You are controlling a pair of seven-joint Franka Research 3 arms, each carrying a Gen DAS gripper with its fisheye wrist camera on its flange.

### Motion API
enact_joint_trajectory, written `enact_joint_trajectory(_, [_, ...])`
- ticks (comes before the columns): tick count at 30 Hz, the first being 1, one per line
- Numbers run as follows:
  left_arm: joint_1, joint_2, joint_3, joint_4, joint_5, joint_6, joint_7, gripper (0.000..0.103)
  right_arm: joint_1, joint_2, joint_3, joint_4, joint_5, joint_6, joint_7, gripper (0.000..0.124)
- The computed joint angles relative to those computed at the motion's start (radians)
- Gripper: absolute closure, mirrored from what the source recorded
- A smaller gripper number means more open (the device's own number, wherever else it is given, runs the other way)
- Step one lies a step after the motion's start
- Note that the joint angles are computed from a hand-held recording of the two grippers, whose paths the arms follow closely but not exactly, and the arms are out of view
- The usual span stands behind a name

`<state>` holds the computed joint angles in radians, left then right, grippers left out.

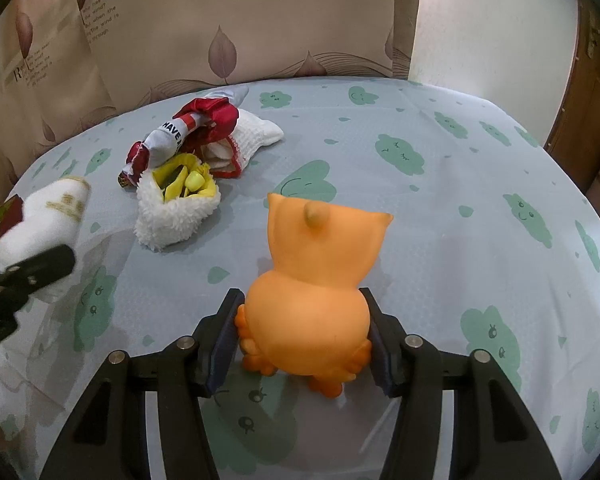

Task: Organize soft objects
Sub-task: 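Grasp the white towel with the left gripper while the right gripper holds the orange toy, then carry the white towel into the tin and open the left gripper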

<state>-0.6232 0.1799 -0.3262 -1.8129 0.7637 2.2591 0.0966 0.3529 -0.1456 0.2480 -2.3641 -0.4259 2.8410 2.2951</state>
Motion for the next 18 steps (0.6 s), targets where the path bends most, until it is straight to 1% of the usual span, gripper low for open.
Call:
enact_joint_trajectory(3, [-0.004, -0.034, -0.005, -0.025, 0.005, -0.021, -0.020, 0.074, 0.001, 0.000, 0.000, 0.001, -0.001, -0.003, 0.001, 0.071])
enact_joint_trajectory(6, [-0.002, -0.067, -0.017, -0.045, -0.006, -0.062, -0.024, 0.074, 0.002, 0.002, -0.002, 0.001, 0.003, 0.000, -0.002, 0.071])
enact_joint_trajectory(9, [0.006, -0.100, -0.029, -0.072, -0.028, -0.084, -0.030, 0.074, 0.002, 0.000, -0.004, -0.001, 0.007, 0.002, -0.007, 0.071])
enact_joint_trajectory(12, [0.011, -0.139, -0.043, -0.109, -0.023, -0.095, -0.066, 0.074, 0.002, 0.001, -0.002, 0.000, 0.007, 0.001, -0.005, 0.071])
enact_joint_trajectory(15, [0.016, -0.179, -0.059, -0.138, -0.029, -0.132, -0.083, 0.074, 0.001, 0.001, -0.001, 0.002, 0.001, -0.004, -0.002, 0.071])
enact_joint_trajectory(18, [0.026, -0.220, -0.072, -0.171, -0.042, -0.146, -0.111, 0.074, 0.003, 0.002, -0.004, 0.001, 0.007, -0.001, -0.005, 0.070])
